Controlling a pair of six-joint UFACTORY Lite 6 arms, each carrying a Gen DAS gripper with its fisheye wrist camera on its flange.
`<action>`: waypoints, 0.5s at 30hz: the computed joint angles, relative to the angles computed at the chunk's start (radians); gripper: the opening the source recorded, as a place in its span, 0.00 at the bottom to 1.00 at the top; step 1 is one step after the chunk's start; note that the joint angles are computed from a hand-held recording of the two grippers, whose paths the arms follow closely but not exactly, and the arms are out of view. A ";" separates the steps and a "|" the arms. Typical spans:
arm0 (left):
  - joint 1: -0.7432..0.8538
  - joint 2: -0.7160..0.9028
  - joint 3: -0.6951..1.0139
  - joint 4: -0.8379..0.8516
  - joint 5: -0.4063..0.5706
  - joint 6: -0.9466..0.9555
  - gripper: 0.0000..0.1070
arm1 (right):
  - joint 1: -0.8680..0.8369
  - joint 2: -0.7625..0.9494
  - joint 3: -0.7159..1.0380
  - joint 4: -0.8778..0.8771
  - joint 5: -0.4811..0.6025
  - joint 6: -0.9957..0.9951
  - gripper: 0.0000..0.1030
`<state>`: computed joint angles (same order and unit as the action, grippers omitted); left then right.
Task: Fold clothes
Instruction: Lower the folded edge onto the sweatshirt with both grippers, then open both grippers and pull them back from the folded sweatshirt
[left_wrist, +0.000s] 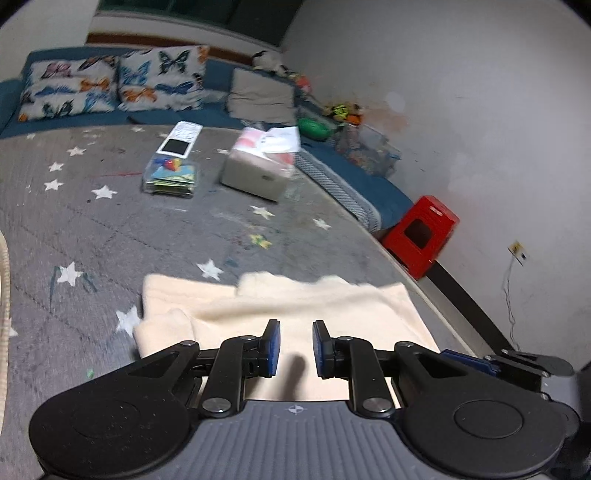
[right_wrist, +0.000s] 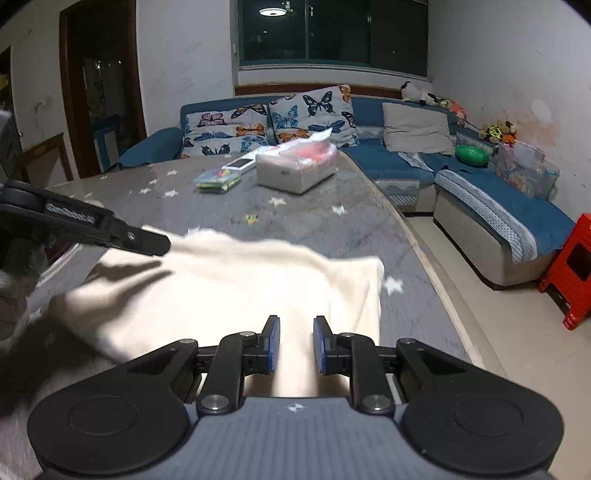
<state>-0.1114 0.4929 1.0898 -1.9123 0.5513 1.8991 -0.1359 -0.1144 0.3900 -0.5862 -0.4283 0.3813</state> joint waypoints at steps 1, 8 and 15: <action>-0.002 -0.026 -0.038 -0.015 0.008 0.034 0.18 | -0.008 -0.025 -0.027 -0.003 -0.003 0.004 0.18; -0.040 -0.146 -0.234 -0.145 0.019 0.262 0.19 | -0.043 -0.129 -0.133 0.030 -0.012 -0.020 0.18; -0.054 -0.188 -0.314 -0.210 0.031 0.345 0.19 | 0.008 -0.232 -0.183 0.029 0.006 -0.018 0.18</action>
<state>-0.1653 0.3051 0.7761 -2.1227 0.5819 2.2440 -0.1280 -0.3461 0.2066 -0.5571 -0.4220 0.3628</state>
